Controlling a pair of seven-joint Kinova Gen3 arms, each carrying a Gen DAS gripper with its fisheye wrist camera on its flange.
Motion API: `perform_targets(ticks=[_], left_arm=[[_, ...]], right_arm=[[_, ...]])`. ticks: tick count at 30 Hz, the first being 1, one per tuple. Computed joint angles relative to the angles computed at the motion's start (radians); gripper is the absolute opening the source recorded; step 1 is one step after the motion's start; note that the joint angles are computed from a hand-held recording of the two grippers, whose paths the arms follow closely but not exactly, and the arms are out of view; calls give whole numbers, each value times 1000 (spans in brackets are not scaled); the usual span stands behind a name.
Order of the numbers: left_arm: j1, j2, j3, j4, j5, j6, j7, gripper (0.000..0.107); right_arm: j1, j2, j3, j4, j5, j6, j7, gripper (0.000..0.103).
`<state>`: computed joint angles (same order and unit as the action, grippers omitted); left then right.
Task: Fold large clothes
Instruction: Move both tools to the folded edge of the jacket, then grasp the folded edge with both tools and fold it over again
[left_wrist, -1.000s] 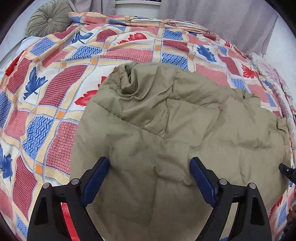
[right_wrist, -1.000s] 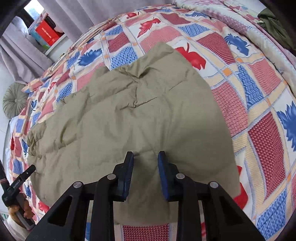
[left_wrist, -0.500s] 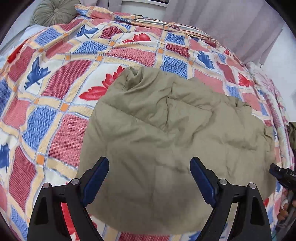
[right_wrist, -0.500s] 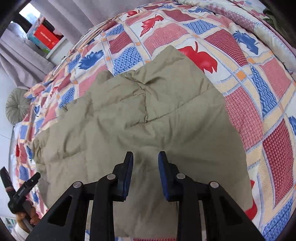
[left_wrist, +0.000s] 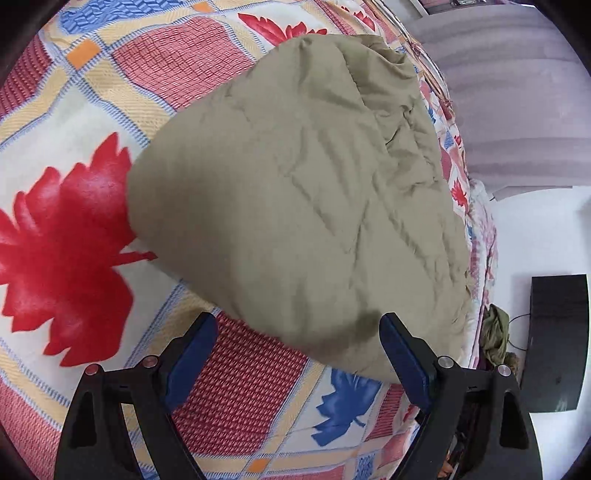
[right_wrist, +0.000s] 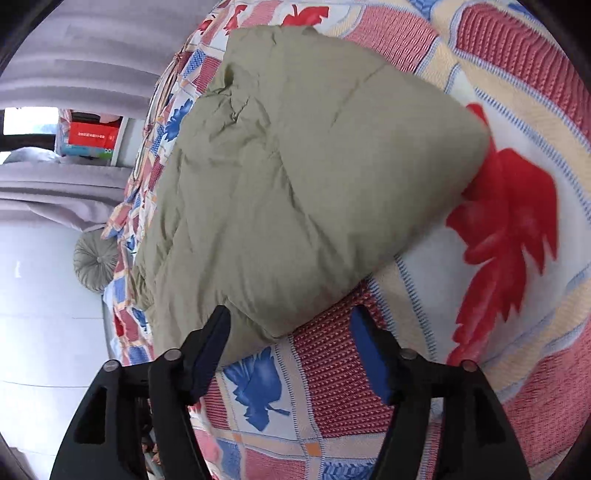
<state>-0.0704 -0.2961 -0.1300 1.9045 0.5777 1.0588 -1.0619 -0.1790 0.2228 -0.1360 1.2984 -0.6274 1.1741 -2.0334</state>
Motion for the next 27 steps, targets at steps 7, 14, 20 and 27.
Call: perform_targets(ticks=[7, 14, 20, 27], left_arm=[[5, 98, 20, -16, 40, -125, -33, 90], [-5, 168, 74, -49, -23, -182, 44, 90], [11, 200, 103, -116, -96, -201, 142, 30], [62, 203, 174, -278, -326, -94, 221, 21]], right_arm=[[-9, 62, -32, 53, -98, -133, 25, 77], [8, 107, -63, 84, -184, -245, 43, 78], [25, 150, -85, 69, -229, -259, 19, 53], [45, 126, -98, 67, -261, -254, 74, 20]])
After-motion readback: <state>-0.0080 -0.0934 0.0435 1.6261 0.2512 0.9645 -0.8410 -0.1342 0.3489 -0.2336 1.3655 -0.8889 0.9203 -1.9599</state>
